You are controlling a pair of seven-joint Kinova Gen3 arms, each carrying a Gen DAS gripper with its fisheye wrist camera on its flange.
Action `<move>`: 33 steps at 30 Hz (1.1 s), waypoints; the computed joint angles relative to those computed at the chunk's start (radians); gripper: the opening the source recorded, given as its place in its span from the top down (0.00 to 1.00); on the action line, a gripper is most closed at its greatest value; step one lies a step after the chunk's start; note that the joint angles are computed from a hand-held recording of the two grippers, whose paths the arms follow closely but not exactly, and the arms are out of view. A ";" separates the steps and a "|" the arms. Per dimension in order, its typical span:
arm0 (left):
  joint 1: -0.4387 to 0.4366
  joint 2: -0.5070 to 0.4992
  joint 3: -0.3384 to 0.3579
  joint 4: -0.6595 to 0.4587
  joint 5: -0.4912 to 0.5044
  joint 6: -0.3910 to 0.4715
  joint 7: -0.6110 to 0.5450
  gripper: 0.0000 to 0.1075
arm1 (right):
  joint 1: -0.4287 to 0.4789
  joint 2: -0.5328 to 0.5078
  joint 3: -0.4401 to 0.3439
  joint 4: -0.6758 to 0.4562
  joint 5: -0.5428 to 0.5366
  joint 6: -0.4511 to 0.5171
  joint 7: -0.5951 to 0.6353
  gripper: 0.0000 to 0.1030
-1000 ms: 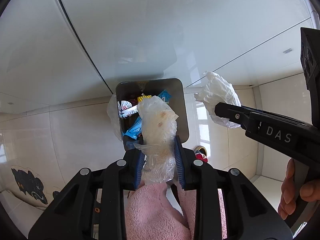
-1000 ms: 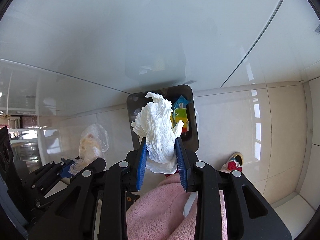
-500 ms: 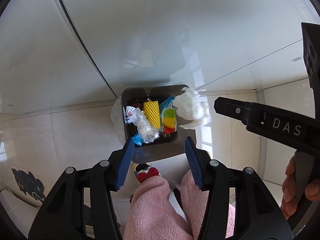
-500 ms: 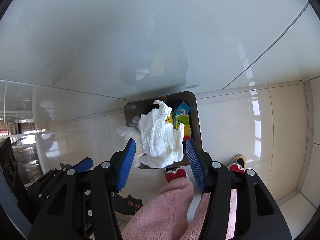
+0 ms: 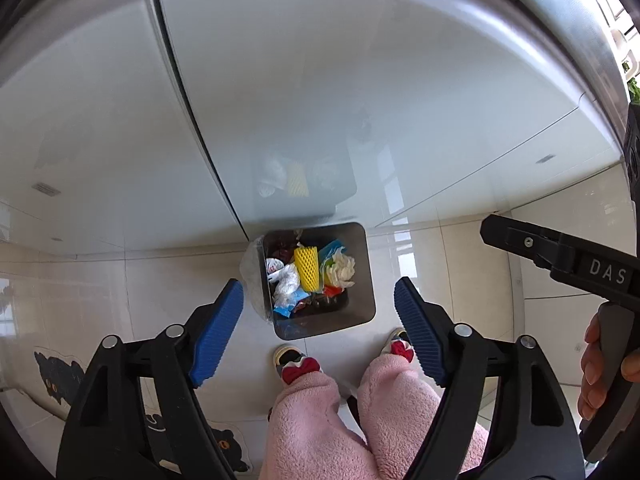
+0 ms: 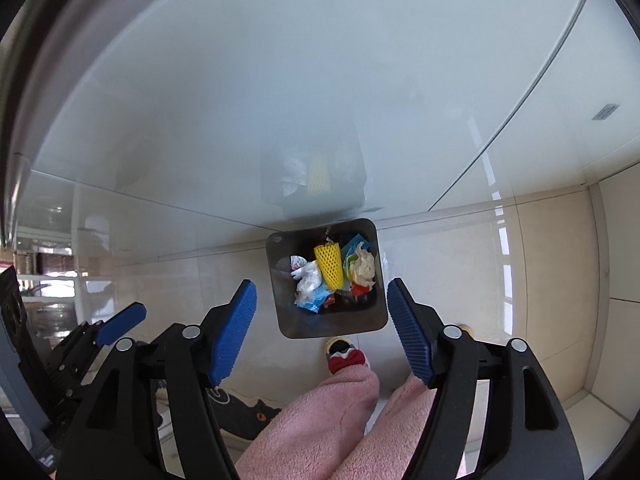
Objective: Collect trash
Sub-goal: 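Raise both tools back toward the counter, then grasp the yellow foam net with the left tool while the right tool grasps the foil ball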
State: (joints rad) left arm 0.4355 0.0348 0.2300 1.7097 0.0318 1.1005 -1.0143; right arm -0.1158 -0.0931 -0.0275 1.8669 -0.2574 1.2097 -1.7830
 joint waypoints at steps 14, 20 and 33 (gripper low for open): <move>-0.015 -0.032 0.019 -0.379 -0.122 0.175 -0.025 0.14 | 0.029 -0.150 0.026 -0.344 0.107 0.170 -0.050 0.04; 0.004 0.038 0.000 -0.526 -0.210 0.206 -0.018 0.14 | 0.043 -0.085 0.068 -0.464 0.074 0.131 0.009 0.04; 0.060 0.325 -0.126 -0.953 -0.281 0.309 -0.031 0.14 | 0.121 0.228 0.053 -0.800 -0.049 0.127 0.167 0.10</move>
State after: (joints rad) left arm 0.4951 0.3594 0.1039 0.7566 -0.2488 1.4097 -1.0456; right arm 0.0052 0.1346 0.0258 1.0664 -0.3069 1.3366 -1.6160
